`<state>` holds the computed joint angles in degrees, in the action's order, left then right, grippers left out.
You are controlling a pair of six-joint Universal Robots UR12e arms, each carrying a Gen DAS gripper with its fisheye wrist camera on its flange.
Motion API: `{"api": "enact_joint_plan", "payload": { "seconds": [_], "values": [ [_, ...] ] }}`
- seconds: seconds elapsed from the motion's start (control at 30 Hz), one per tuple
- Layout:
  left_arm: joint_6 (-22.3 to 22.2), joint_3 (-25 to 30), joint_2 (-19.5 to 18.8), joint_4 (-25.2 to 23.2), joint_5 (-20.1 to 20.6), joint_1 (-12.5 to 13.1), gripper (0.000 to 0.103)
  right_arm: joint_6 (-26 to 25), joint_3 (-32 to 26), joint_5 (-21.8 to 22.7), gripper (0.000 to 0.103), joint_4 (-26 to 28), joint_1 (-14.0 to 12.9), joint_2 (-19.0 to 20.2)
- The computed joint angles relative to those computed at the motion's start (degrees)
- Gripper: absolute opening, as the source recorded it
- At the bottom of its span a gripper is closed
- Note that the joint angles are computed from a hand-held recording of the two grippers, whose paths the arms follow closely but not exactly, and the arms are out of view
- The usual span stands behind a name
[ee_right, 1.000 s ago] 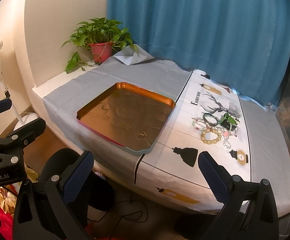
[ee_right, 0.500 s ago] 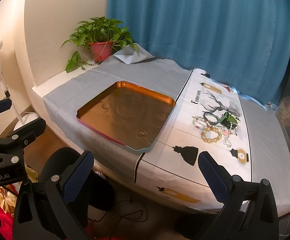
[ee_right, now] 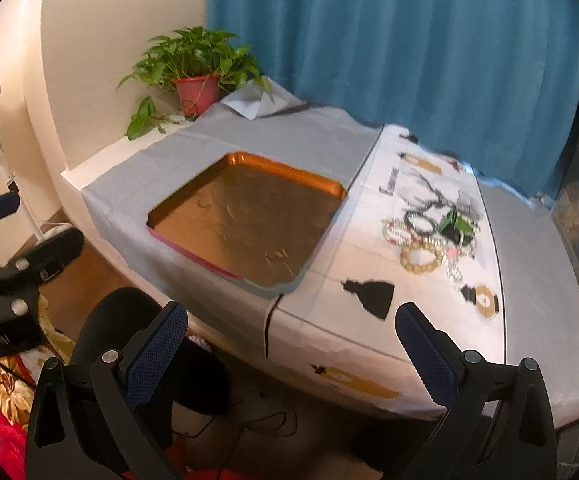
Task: Organize jewelry
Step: 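Move the left tool to the amber bead bracelet while the right tool reaches the pink-heart bracelet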
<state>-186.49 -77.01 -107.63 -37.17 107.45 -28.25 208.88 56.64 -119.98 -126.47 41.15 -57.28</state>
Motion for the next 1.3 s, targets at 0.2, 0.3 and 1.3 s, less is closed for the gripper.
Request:
{"api": "enact_joint_plan", "payload": {
  "seconds": [0.2,0.3,1.3],
  "values": [
    [2.88,3.08,-2.14,-4.02,-3.57,-0.07,0.103,8.04,8.43,1.11,0.103,1.2,-2.06,-4.66],
    [4.11,6.33,-4.44,-5.82,-5.16,-0.94,0.103,14.11,13.37,0.11,0.103,1.58,-3.76,-7.71],
    [4.33,54.63,-34.96,-39.05,-16.4,-6.56,0.103,-4.49,17.92,9.97,0.028,-10.25,-19.36,-5.1]
  ]
}}
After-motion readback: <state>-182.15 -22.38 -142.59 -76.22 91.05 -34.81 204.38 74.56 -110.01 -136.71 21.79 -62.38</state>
